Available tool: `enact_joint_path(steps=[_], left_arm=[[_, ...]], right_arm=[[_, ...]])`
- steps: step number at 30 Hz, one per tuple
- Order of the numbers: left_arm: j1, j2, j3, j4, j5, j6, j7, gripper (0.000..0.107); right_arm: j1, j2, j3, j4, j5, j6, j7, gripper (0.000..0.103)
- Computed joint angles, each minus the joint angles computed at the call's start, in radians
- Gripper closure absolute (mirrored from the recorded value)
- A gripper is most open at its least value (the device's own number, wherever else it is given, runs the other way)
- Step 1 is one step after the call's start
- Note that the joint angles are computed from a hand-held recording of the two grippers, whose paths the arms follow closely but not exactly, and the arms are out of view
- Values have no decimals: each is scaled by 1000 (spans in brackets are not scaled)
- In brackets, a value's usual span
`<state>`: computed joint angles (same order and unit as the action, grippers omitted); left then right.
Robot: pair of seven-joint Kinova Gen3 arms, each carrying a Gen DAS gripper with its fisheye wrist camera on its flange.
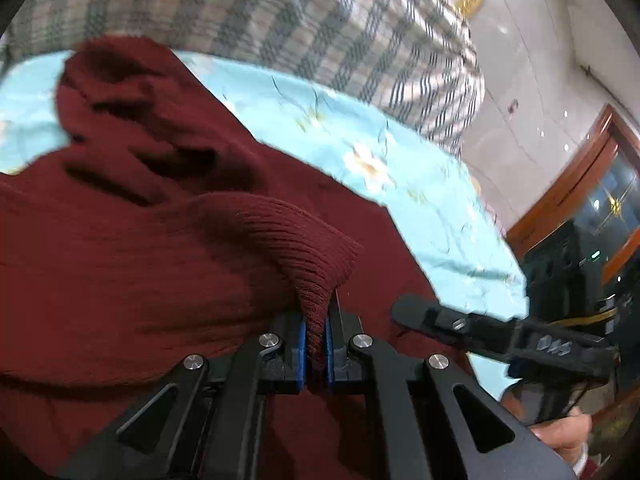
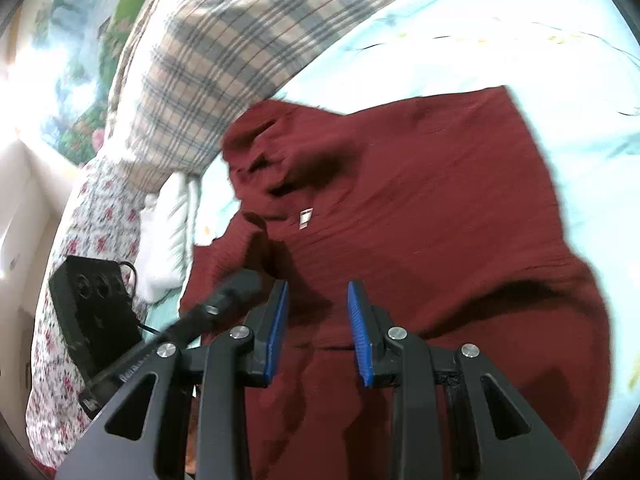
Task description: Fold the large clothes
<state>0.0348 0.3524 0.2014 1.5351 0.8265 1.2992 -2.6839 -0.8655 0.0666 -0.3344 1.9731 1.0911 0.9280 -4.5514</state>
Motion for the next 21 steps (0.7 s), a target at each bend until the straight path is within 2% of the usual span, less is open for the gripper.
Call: enact_joint_path(steps=[3,5,6,8,9,12,14,17,21], left_arm=[[55,26,-1,-6,-76,-28,53,100],[51,36,-1,-5,-102,-14,66,92],[40,36,-4,-6,-108,-4,68,82],[1,32,-9,-5,-103,21,45,68],[-27,22,-16,3,-97,30,21,65],[-90,0,-49,6,-101,47,-15,65],[-138,-17,-74,8,-102,21,-21,65],[-186,-32,-125,9,-101,-73,3,65],[-209,5,-157,-43,-144,-211,102,65]], right_arm=[[0,-12,-4,25,-12,4,-33,72],[7,-14,-4,35,-3,-10,-42,72],[13,-12,-1,36,0,-23,-37,72],[29,-3,9,32,7,-62,-21,72],[38,3,17,31,11,-88,-12,72],[59,22,38,28,14,-152,14,72],[79,38,57,23,-5,-211,50,70],[97,67,86,10,-40,-276,102,61],[91,97,123,-17,-82,-279,160,60]])
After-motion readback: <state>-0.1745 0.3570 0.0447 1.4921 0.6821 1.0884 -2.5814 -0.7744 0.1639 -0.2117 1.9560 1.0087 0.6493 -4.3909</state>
